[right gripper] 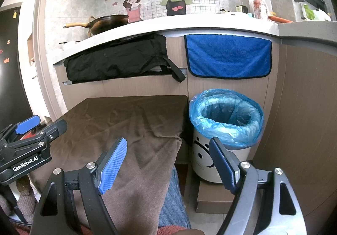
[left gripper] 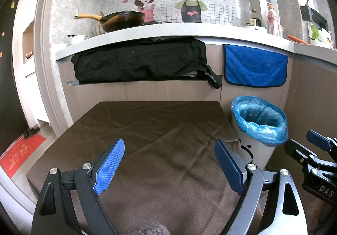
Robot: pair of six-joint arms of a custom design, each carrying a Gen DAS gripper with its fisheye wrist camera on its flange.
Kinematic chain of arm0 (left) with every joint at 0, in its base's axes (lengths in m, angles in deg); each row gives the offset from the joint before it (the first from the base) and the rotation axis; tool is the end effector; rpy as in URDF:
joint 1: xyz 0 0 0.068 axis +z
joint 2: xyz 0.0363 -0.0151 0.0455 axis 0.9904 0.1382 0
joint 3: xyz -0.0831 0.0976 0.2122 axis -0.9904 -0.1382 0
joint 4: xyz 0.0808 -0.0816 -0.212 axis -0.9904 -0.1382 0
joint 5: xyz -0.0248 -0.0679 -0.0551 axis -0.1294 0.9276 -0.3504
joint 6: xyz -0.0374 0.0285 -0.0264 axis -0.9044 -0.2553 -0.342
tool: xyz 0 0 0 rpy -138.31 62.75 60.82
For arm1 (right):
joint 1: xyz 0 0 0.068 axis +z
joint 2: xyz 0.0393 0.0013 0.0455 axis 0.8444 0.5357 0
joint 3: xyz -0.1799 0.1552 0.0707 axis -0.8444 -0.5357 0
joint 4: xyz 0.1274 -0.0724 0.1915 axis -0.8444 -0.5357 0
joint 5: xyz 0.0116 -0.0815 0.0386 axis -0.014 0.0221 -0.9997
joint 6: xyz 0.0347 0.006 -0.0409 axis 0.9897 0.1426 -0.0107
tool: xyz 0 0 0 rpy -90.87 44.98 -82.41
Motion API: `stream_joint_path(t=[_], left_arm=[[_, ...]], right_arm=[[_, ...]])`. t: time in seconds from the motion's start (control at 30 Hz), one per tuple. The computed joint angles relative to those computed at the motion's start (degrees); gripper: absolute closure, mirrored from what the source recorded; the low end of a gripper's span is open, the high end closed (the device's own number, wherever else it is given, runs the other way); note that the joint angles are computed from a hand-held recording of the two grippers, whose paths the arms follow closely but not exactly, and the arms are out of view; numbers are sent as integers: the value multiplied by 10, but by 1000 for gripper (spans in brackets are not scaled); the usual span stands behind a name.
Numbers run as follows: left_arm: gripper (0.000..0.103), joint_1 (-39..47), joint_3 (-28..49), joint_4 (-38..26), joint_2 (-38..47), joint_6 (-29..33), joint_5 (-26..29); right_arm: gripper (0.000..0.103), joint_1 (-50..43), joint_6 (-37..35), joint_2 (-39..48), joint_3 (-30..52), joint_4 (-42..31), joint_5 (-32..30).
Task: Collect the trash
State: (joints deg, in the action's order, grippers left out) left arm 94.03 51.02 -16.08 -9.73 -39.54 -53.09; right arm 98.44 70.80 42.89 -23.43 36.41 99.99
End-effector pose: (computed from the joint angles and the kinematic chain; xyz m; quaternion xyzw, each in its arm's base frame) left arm 0.2032 0.0333 0.2355 0.0557 0.8361 -0.0114 0.5456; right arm 0.1773 0.1269 0.2246 0.0233 0.8456 0.0363 0.5321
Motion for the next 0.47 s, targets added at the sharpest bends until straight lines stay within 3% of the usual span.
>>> stream_joint_path(t=[0.47], left_arm=[[16,-28,6,-18,7,-5,-12]], right_arm=[[24,-8,2,-1,-3,1,-14]])
